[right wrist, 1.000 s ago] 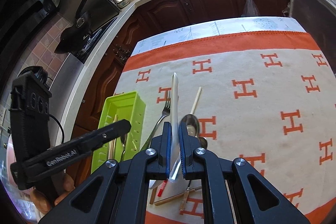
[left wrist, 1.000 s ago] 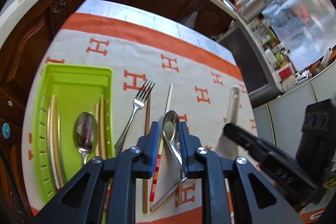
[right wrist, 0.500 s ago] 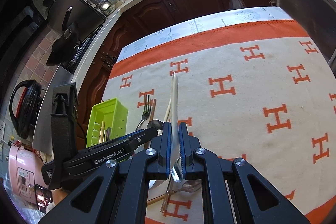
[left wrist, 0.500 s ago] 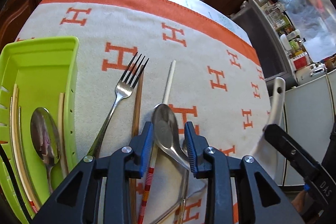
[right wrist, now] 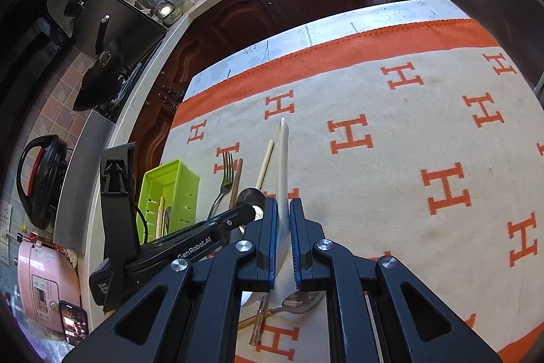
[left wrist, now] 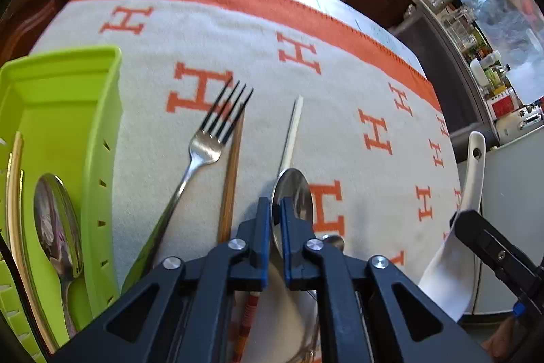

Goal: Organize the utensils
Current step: 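Lift the steel spoon and white ceramic spoon and carry both over the green tray, then lower both spoons into the green tray and open both grippers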

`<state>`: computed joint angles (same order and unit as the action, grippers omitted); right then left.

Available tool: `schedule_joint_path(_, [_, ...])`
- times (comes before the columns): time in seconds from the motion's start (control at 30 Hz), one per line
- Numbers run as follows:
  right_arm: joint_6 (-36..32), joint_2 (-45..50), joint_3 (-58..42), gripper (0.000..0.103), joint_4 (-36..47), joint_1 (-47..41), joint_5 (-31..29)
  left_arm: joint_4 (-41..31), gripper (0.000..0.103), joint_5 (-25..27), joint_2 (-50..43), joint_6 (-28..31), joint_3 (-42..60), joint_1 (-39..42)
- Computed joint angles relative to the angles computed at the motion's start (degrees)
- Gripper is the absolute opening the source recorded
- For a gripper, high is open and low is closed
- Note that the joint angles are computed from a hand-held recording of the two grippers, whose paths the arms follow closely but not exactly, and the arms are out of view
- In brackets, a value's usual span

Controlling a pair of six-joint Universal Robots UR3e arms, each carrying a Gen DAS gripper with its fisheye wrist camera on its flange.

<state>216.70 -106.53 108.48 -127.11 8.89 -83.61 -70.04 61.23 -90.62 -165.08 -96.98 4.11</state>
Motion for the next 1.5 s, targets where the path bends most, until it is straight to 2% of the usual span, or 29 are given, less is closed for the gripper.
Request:
schedule_joint_path(0.1, [-0.01, -0.27, -0.04, 0.007, 0.34, 0.05, 0.0, 1.19, 0.0, -2.9, 2.74, 0.15, -2.0, 1.73])
schedule_joint_path(0.27, [0.24, 0.31, -1.23, 0.007, 0.79, 1.13, -0.57, -2.92, 0.0, -9.73, 8.74, 5.34, -2.76, 6.53])
schedule_joint_path(0.4, [0.65, 1.75, -3.46, 0.007, 0.93, 3.08, -1.01, -11.41, 0.0, -13.92, 13.64, 11.74, -1.06, 12.27])
schedule_joint_path(0.53, [1.11, 5.62, -8.95, 0.007, 1.75, 7.48, -2.65, -29.57, 0.0, -15.5, 18.29, 26.31, 5.77, 22.53])
schedule_joint_path(0.6, [1.37, 9.28, -13.02, 0.007, 1.93, 10.7, -3.41, -38.28, 0.0, -14.03, 19.52, 34.27, 9.67, 27.62])
schedule_joint_path(0.7, [1.89, 16.21, -20.07, 0.007, 2.25, 15.97, -4.29, -48.25, 0.0, -11.26, 21.43, 44.41, 12.83, 36.25])
schedule_joint_path(0.77, [1.91, 21.97, -25.83, 0.007, 2.88, 19.71, -4.57, -51.68, 0.0, -9.31, 22.57, 49.38, 13.14, 42.15])
schedule_joint_path(0.9, [1.32, 33.32, -37.28, 0.007, 4.91, 25.72, -3.84, -52.93, 0.0, -6.2, 24.27, 55.07, 11.11, 49.31])
schedule_joint_path(1.0, [0.6, 40.21, -43.72, 0.007, 5.98, 28.63, -2.68, -51.11, 0.0, -3.86, 27.65, 59.22, 6.77, 53.03])
schedule_joint_path(1.13, [-0.31, 46.61, -49.73, 0.007, 8.79, 31.42, -2.29, -52.19, 0.001, -1.94, 32.04, 68.08, 2.77, 57.45])
schedule_joint_path(1.3, [-0.76, 50.13, -52.0, 0.008, 11.3, 32.53, 0.28, -47.67, 0.002, 0.12, 34.98, 67.94, -2.68, 55.63])
schedule_joint_path(1.4, [-1.54, 50.86, -52.2, 0.009, 12.41, 32.05, 2.84, -45.06, 0.014, 0.36, 35.03, 65.32, -3.6, 54.88])
schedule_joint_path(1.47, [-0.54, 49.5, -50.15, 0.01, 10.98, 32.13, 3.3, -45.17, 0.033, -0.22, 34.0, 64.49, -2.56, 55.17])
schedule_joint_path(1.5, [-0.28, 48.71, -49.33, 0.01, 10.51, 31.97, 3.24, -45.36, 0.037, -0.45, 33.39, 63.87, -1.96, 55.05])
